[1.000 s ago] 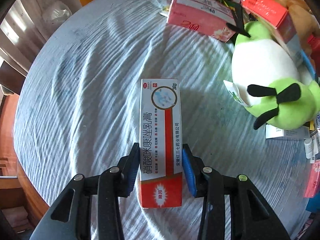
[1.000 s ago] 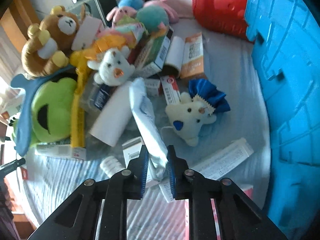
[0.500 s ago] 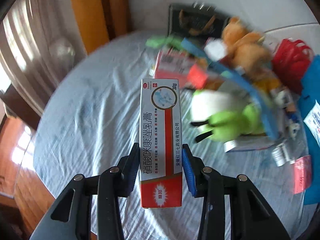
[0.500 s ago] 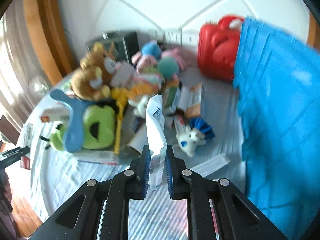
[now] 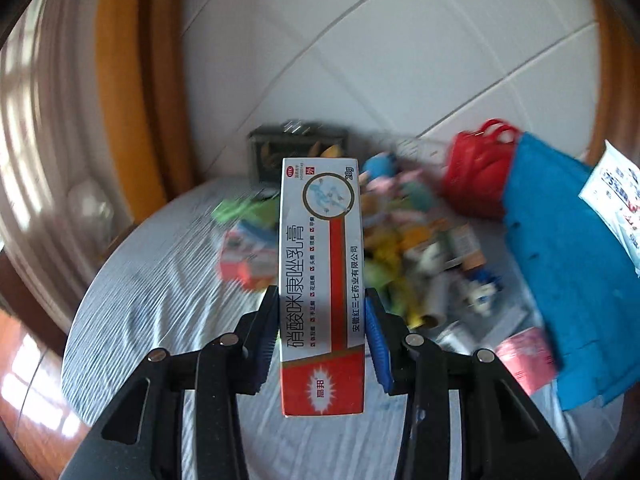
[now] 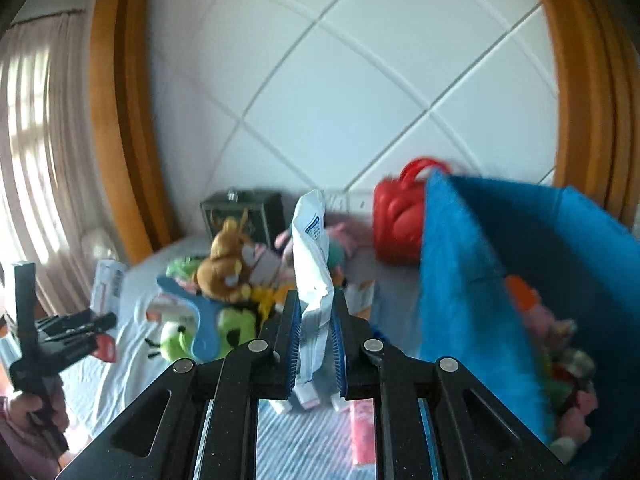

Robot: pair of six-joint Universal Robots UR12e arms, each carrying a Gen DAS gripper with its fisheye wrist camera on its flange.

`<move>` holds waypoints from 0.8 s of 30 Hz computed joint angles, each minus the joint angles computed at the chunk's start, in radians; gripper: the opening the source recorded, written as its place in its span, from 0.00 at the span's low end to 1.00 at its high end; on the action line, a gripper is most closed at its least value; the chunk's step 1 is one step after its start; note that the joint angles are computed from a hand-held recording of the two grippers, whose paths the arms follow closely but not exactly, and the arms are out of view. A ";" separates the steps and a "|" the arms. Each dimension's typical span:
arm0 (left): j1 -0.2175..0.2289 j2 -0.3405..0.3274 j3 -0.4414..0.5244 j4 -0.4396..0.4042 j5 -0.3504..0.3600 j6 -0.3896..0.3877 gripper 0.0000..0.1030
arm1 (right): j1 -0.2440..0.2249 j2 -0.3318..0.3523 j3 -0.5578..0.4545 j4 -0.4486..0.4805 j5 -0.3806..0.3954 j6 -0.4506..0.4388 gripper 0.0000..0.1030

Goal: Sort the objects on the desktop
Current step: 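Lift the ointment box and white tube and carry them over the blue bin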

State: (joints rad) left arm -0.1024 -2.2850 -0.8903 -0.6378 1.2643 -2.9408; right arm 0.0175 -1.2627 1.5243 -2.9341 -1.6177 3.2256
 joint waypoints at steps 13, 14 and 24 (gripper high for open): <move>-0.116 0.042 0.003 0.066 -0.184 0.067 0.39 | -0.087 -0.129 0.124 -0.123 -0.134 0.003 0.14; -0.127 0.046 0.000 0.065 -0.194 0.074 0.39 | -0.095 -0.136 0.128 -0.121 -0.144 0.004 0.14; -0.246 0.058 0.033 0.146 -0.217 0.044 0.39 | -0.219 -0.172 0.137 -0.068 -0.147 -0.051 0.14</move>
State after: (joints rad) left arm -0.3488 -2.2273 -0.8572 -0.4919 1.0472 -2.8969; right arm -0.2011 -1.4351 1.6614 -3.0021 -1.7643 3.1747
